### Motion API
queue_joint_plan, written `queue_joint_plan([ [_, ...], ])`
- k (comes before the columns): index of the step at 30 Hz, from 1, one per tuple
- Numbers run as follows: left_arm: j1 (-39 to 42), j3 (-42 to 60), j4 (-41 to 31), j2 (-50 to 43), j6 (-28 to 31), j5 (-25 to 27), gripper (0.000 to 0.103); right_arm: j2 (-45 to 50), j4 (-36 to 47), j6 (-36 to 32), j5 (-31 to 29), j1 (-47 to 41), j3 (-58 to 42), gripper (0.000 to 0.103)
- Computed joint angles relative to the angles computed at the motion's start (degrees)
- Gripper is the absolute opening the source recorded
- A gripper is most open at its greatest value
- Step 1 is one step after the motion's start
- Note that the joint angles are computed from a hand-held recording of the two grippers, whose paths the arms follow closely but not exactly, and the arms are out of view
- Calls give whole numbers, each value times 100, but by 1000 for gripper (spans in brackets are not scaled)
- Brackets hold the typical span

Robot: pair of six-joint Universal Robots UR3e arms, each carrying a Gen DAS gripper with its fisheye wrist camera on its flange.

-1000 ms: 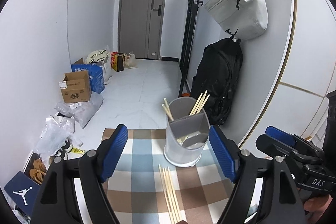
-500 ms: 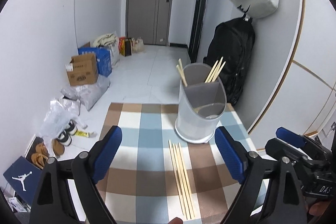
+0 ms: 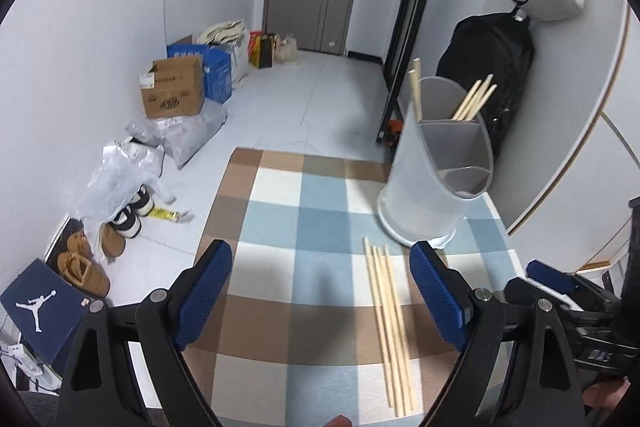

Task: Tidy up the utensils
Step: 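Move both open grippers down toward the remaining chopsticks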

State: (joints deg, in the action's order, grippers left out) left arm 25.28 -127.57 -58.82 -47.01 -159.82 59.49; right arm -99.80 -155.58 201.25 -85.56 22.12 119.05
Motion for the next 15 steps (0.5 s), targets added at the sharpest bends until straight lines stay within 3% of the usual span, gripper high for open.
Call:
queue_joint_plan([
  [2,-50,2,142,-168,-27,173,88,308,83,-72,115,-23,-156,72],
  [4,10,14,143,-300,-28,179,88,640,242,-77,62,40,-393,68],
  [6,-24,67,170,-483,-60,276,88,963,354,-81,144,29,-613,56],
  [12,-31,15,341,-728,119,516,88,1929,617,-181,-20,208,-1465,47],
  [15,132,38,144,-674,283,490,88,2336,727,-170,-114,292,-1815,36],
])
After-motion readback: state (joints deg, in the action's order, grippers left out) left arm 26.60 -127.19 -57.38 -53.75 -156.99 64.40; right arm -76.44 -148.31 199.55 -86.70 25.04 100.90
